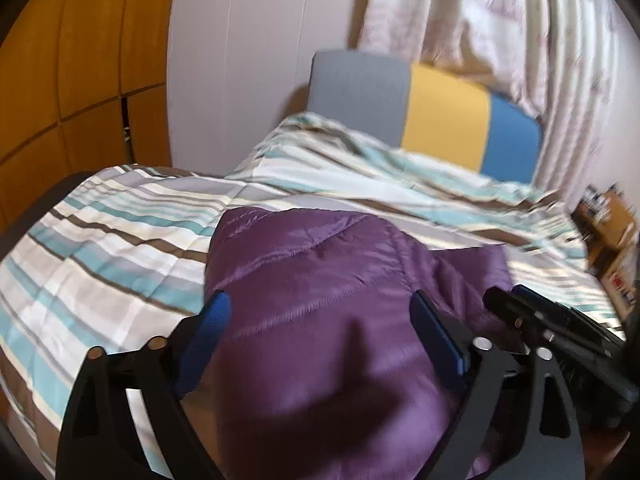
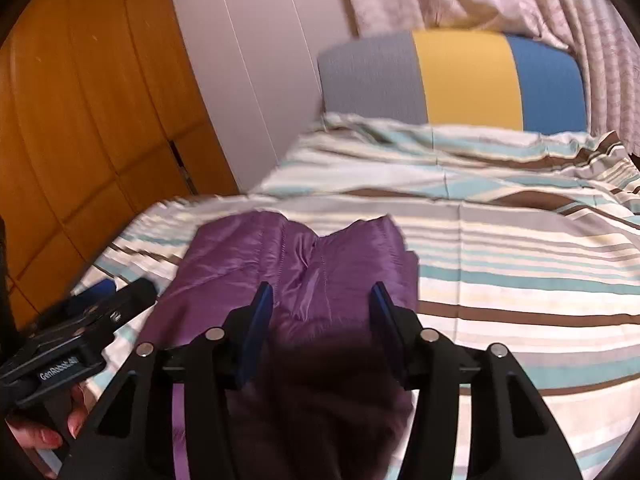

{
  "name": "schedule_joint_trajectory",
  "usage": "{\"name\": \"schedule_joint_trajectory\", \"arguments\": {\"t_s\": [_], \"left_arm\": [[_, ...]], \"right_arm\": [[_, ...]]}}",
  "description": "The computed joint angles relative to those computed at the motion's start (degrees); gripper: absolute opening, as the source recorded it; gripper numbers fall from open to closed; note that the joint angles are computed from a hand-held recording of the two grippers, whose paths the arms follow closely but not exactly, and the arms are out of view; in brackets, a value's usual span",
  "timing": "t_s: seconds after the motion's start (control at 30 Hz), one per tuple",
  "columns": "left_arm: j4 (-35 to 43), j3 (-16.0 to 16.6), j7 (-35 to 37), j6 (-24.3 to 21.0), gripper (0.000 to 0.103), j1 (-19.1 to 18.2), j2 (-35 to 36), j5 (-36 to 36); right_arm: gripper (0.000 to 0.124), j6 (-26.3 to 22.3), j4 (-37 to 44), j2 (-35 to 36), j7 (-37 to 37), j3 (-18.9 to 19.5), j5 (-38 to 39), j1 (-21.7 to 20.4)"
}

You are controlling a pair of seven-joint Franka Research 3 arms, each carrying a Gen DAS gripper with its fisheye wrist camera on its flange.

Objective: Fold large clothes
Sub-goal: 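Lower the folded bundle onto the bed and press it flat with both tools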

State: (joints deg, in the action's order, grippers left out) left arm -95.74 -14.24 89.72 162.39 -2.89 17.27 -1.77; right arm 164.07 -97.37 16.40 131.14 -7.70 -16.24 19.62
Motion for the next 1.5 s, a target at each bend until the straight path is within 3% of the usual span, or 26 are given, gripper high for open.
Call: {"name": "schedule_joint_trajectory", "arguments": {"t_s": [0.1, 0.17, 0.37, 0.5, 0.77, 0.97, 1.1, 1.23, 1.33, 1.5], "left_arm": [[9.3, 5.3, -7.6, -7.8, 0.083, -5.2, 6.9, 9.2], [11.2, 5.2, -8.1, -9.6, 0.083, -5.1, 9.2, 10.7], [7.4, 4.2, -8.9, -3.8, 0.083, -3.8, 10.0, 12.1], [9.3, 1.7, -6.8, -5.2, 0.085, -1.9, 12.0, 9.4], [10.4, 2.0, -6.8, -5.3, 0.088, -2.3, 13.4, 9.4], [7.9, 3.8, -9.4, -2.2, 0.089, -3.7, 11.9, 11.5], [3.4, 7.5, -15.5, 0.9, 0.100, -6.2, 8.5, 16.3], [-3.9, 4.8, -15.0, 6.0, 0.100, -3.1, 3.7, 15.8], [-10.1, 0.5, -11.6, 8.9, 0.100, 1.0, -0.4, 11.2], [-18.5, -4.0, -5.4, 12.1, 0.100, 5.2, -6.1, 1.9]], "right_arm": [[0.048, -5.3, 4.8, 3.6, -0.1, -0.1, 0.5, -0.1], [0.048, -8.4, 6.5, 5.7, -0.6, -1.2, 1.6, 0.9], [0.048, -5.1, 0.9, 4.7, 2.1, -1.0, -1.3, 0.8], [0.048, -2.6, 0.6, 6.2, 2.7, -2.3, -2.4, 1.6], [0.048, -0.2, -1.0, 6.3, 8.7, -6.6, -8.5, 5.2], [0.049, 1.1, -2.0, 5.6, 11.0, -7.2, -11.1, 5.7], [0.051, 3.2, -3.7, 4.5, 12.4, -7.7, -12.6, 6.0], [0.063, 5.6, -7.6, 1.1, 16.8, -9.8, -17.2, 8.0], [0.073, 7.4, -10.9, -2.3, 21.6, -10.9, -23.3, 9.4], [0.079, 6.0, -15.4, -7.8, 26.2, -9.1, -31.4, 9.3]]}}
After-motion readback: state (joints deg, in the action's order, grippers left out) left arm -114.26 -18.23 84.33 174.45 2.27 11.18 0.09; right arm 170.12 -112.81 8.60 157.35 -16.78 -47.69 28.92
